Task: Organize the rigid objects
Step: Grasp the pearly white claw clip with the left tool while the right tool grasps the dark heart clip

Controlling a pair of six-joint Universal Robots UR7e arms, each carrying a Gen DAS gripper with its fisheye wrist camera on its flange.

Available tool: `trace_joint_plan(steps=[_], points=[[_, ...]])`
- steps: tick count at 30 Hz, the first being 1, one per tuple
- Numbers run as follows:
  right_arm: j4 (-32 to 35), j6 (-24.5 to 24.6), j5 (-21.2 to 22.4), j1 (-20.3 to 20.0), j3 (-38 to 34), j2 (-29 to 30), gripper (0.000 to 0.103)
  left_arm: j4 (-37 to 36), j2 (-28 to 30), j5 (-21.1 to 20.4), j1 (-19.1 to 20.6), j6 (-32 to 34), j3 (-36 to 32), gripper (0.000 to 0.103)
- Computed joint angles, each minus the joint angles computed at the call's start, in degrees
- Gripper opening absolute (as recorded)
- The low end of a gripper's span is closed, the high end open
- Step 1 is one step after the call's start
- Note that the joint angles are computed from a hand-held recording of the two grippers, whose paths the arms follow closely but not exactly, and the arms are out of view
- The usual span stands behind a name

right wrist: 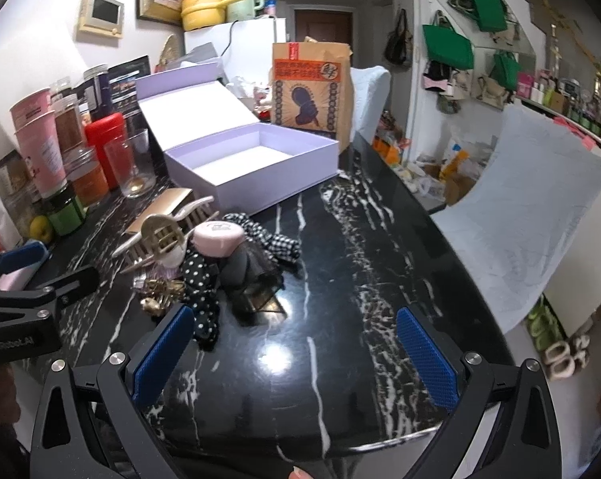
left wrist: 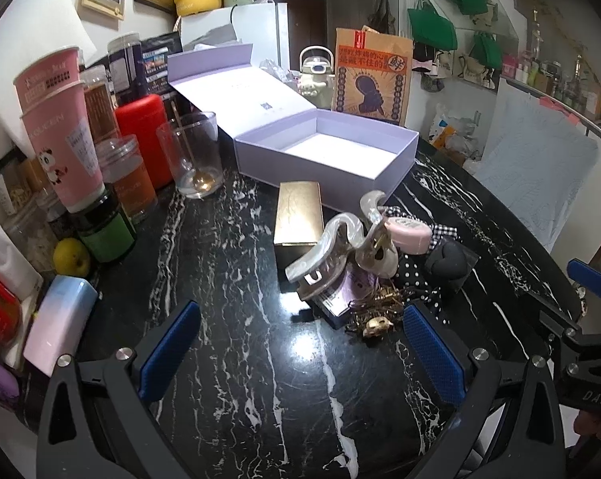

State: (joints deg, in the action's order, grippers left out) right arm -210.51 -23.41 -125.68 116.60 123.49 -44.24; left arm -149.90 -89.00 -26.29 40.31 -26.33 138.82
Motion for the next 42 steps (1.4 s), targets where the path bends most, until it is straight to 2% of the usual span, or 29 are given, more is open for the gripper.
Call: trace_joint_plan(steps=[6, 11, 17, 27, 30, 32, 33, 39, 42], points=[[1.10, -0.29, 4.98, -1.94, 0.21, 0.48, 0.100, -3.52, 0.85, -2.29, 1.98, 2.70, -0.01, 0.103], [3.29, -1.50, 7.51, -3.22, -0.58, 1.23, 0.084, -5.84, 1.51, -5.05, 3.82, 3.23, -0.33, 0.103], [4.20, -1.99, 10.44, -4.75, -1.79, 1.79, 0.080, -8.01, 2.00, -4.25, 4.65, 3.95, -0.10, 0.103], [12.72, -1.02, 14.53, -6.78, -5.77, 2.46, 0.072, -10.24, 3.07, -5.84, 6.81, 5.51, -1.48, 0.103], [14.19, -0.28, 15.66, -7.49, -6.21, 2.38, 0.064, -10.89, 3.47, -6.02, 6.64, 6.40, -1.59, 0.103], [14.06, 0.05, 17.10, -8.10, -6.04, 2.17, 0.051, -11.22, 3.69, -6.11, 6.43, 6.79, -1.60, 0.103], [13.91, 0.06, 17.15, -8.26, -6.01, 2.18, 0.050, -11.35, 3.83, -6.17, 6.34, 7.01, -1.66, 0.103], [13.91, 0.35, 19.88, -9.14, -5.03, 1.06, 0.049, -12.89, 4.52, -6.73, 5.58, 9.58, -2.02, 0.103], [14.06, 0.89, 19.76, -9.13, -4.57, 0.32, 0.049, -13.47, 5.38, -7.11, 5.38, 11.17, -2.89, 0.103]])
